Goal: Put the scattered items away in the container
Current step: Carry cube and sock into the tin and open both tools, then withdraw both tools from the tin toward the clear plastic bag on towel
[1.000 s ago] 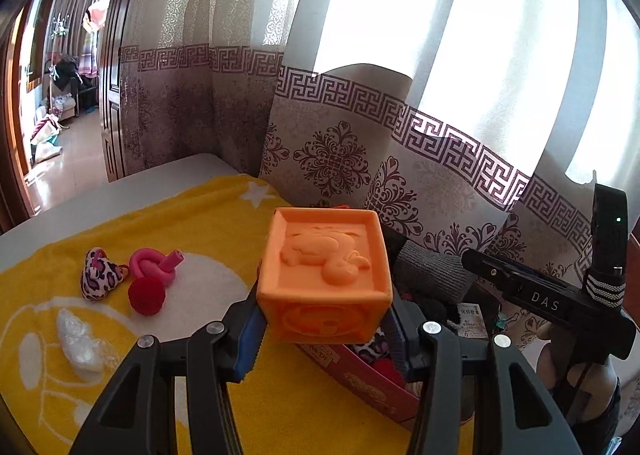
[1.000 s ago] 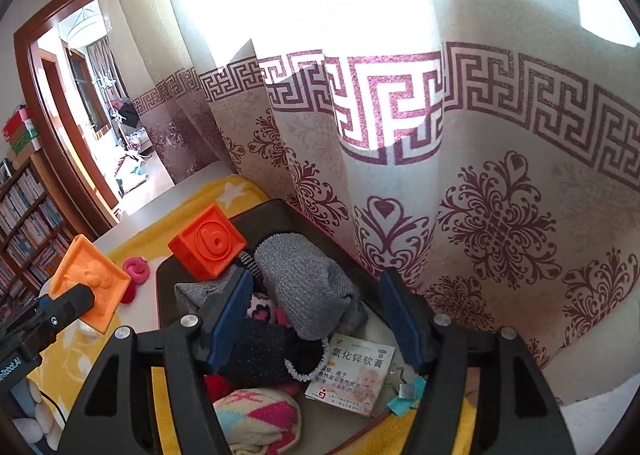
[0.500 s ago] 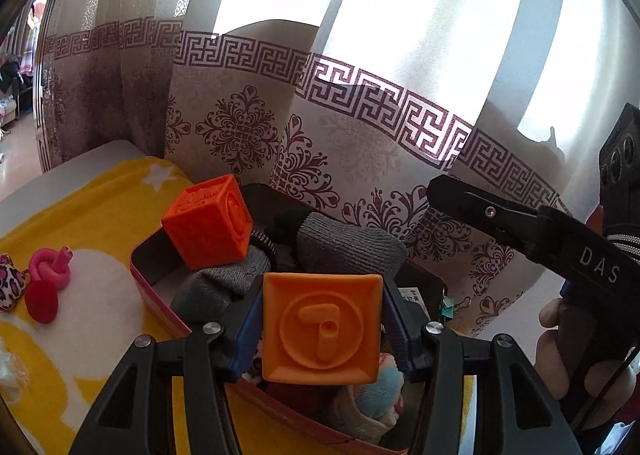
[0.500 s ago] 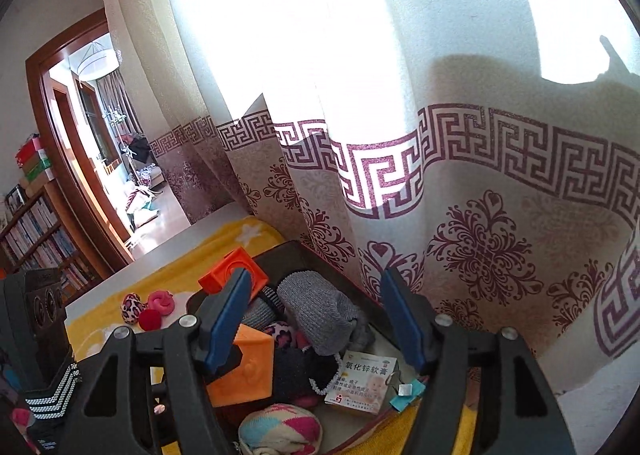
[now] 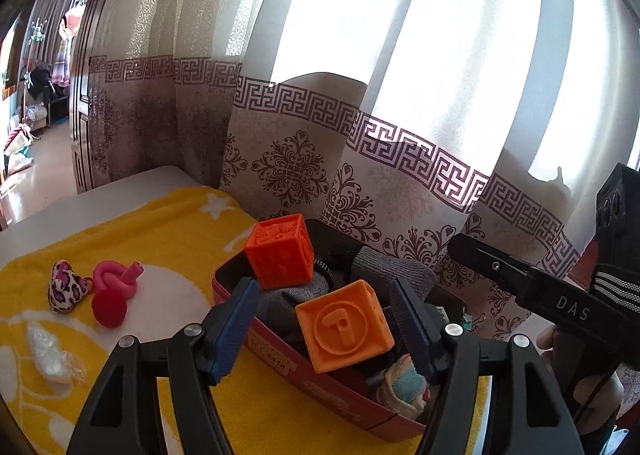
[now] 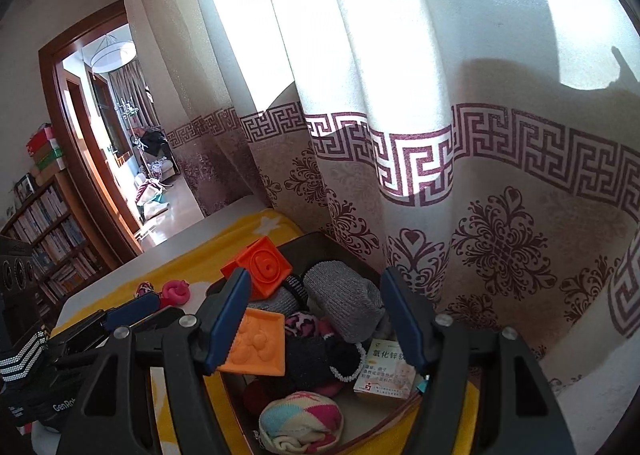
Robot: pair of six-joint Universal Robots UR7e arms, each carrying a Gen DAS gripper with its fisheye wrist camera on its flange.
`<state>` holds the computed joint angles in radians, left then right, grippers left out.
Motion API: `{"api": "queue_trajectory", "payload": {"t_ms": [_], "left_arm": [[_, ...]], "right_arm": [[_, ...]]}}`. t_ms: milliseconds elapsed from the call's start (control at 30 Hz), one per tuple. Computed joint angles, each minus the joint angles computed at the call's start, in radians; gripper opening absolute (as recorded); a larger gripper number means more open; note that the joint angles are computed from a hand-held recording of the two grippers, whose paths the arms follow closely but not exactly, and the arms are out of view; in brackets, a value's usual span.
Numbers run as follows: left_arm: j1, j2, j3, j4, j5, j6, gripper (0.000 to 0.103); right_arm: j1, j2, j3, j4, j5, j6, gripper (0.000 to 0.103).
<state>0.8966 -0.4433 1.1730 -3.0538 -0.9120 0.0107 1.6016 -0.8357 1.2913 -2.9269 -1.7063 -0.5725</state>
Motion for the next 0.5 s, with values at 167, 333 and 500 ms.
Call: {"api": "queue_trajectory", "payload": {"t_ms": [167,333,500], "left_arm": [[0.013,-0.085,0.118,-0.063,0.101,-0.068,0.077],[0.042,-0.186,0.249,-0.105,0.154,-0.162,0.094],[0.065,-0.268,0.362,-0.123,0.277,-0.268,0.101]], "right_arm": [[0.009,-0.017,0.038,0.011,0.024,-0.026,0.071],[0.024,-0.024,0.083,0.046,0.046,-0.069,0.075],[0.045,-0.016,0.105,0.11,0.066,-0.099,0.075]]}}
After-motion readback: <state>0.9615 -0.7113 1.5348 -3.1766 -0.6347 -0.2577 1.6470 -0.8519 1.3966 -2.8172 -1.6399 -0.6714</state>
